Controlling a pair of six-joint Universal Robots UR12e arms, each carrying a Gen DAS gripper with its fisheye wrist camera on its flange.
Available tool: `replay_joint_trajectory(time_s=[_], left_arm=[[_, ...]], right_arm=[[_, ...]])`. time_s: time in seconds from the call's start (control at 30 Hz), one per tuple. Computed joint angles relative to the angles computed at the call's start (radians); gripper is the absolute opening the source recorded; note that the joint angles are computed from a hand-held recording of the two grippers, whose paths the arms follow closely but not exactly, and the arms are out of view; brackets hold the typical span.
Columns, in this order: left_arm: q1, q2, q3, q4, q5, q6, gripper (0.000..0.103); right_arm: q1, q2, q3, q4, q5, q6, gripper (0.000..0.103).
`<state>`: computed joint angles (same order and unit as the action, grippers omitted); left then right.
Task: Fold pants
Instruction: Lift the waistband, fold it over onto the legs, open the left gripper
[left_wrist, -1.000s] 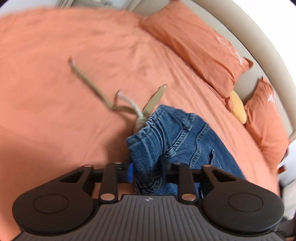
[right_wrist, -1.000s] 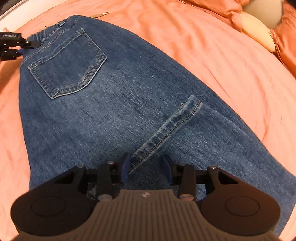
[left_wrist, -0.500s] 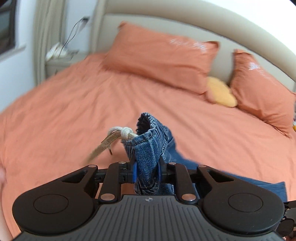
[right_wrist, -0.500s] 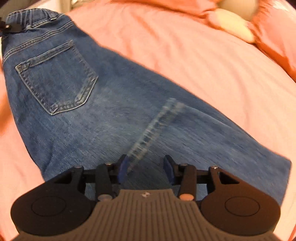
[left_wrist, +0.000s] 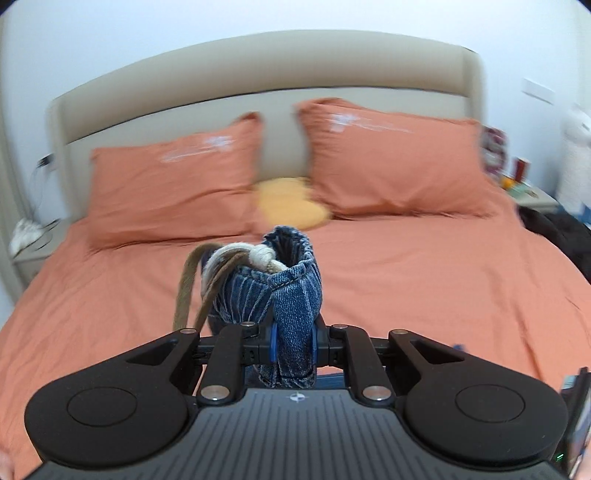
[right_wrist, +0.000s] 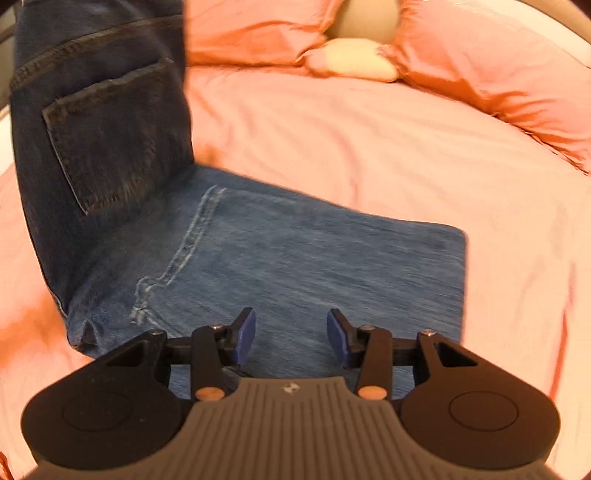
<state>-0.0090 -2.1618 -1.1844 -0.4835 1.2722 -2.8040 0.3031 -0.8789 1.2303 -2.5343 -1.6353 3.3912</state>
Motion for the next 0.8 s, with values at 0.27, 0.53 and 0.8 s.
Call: replay_joint_trajectory(time_s=[0.27, 0.53, 0.8], left_arm=[[-0.114, -0.050, -0.003, -0.123, 0.006, 0.150, 0.017], [-0.149, -0.089, -0.003, -0.363, -0.020, 0.324, 0.018], [-0.117, -0.169, 0.156, -0.739, -0.173, 0.363, 0.056]], right_arm=[[-0.024, -0.065, 0.150, -0.163, -0.007, 0.079, 0.040], [-0.065, -0.110, 0.281, -0.250, 0.071, 0.248, 0.049], [-0.079, -0.155, 0.344, -0.201, 0.071, 0.291, 0.061]])
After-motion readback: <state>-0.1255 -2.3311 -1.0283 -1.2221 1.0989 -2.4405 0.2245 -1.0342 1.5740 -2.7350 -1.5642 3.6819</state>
